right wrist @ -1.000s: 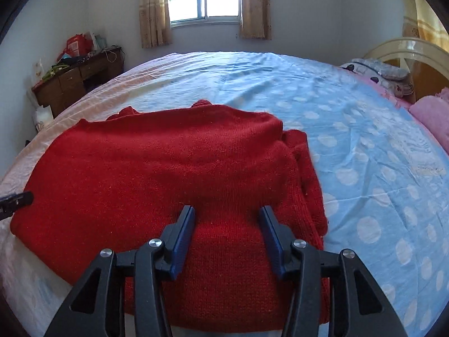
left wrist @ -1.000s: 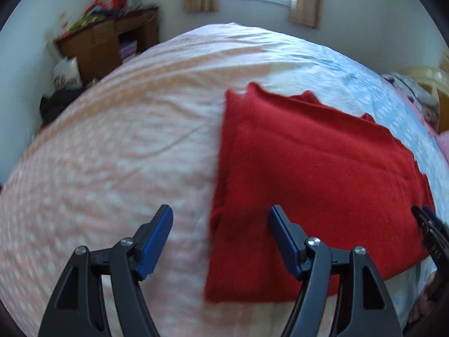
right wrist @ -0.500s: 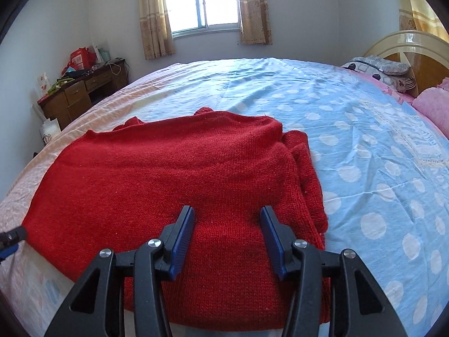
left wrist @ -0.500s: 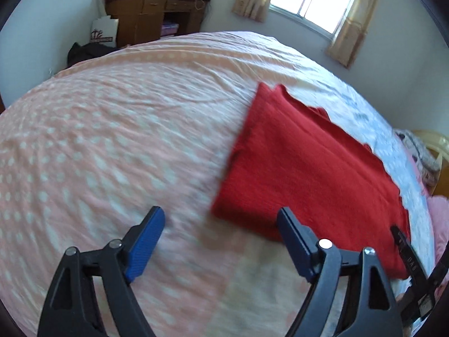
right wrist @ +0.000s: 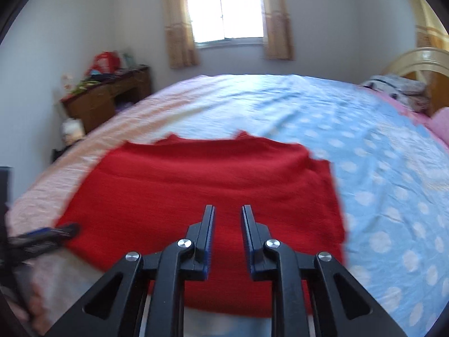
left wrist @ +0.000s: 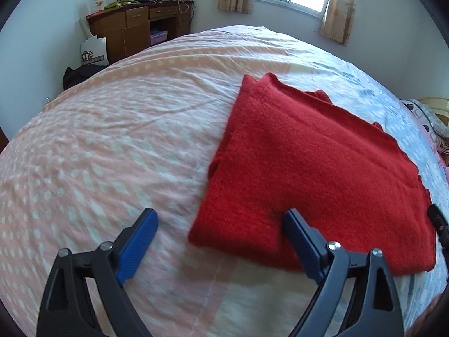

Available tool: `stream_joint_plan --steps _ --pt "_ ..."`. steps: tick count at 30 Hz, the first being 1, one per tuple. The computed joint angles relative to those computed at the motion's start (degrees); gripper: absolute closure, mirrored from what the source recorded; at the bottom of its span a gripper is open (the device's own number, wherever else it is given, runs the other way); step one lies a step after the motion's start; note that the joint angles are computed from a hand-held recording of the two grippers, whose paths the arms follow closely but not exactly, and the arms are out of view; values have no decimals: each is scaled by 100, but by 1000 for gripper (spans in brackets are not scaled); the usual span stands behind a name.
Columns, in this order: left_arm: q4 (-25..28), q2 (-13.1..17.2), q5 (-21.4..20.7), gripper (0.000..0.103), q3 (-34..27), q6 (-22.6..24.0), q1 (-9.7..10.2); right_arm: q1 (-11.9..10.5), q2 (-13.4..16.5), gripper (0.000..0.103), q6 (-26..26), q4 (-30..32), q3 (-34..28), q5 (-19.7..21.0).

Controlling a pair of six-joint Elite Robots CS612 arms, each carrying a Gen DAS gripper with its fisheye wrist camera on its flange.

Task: Fold small clothes

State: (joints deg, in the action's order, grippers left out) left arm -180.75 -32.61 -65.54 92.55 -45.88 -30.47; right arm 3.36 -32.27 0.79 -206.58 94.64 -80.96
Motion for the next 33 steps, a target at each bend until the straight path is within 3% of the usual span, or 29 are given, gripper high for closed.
stream_joint_plan --steps 2,10,18,21,22,23,25,27,30,33 --pt "-140 -11 -84 10 33 -55 34 75 -1 84 -11 100 -92 170" --pt "-673 30 -398 10 71 -325 283 363 352 84 276 1058 -701 207" --pt "-787 285 -919 7 -397 75 359 351 412 84 329 766 -662 240" --pt "-717 313 -863 6 -458 212 318 362 424 84 310 722 -665 212" --pt "-805 322 -942 13 -451 257 325 359 433 84 322 721 -682 230" --pt "-917 340 -1032 31 -455 236 345 349 430 84 341 698 -664 262" --pt "-1174 388 -1434 49 -466 114 419 330 441 84 378 682 -672 331" --pt "-1287 411 -1482 54 -472 72 425 317 444 84 399 665 -668 373" --pt "-1579 467 -1777 80 -479 47 466 309 445 84 416 648 -662 401" --pt "-2057 545 -1968 83 -486 -101 497 308 447 84 427 640 -662 410"
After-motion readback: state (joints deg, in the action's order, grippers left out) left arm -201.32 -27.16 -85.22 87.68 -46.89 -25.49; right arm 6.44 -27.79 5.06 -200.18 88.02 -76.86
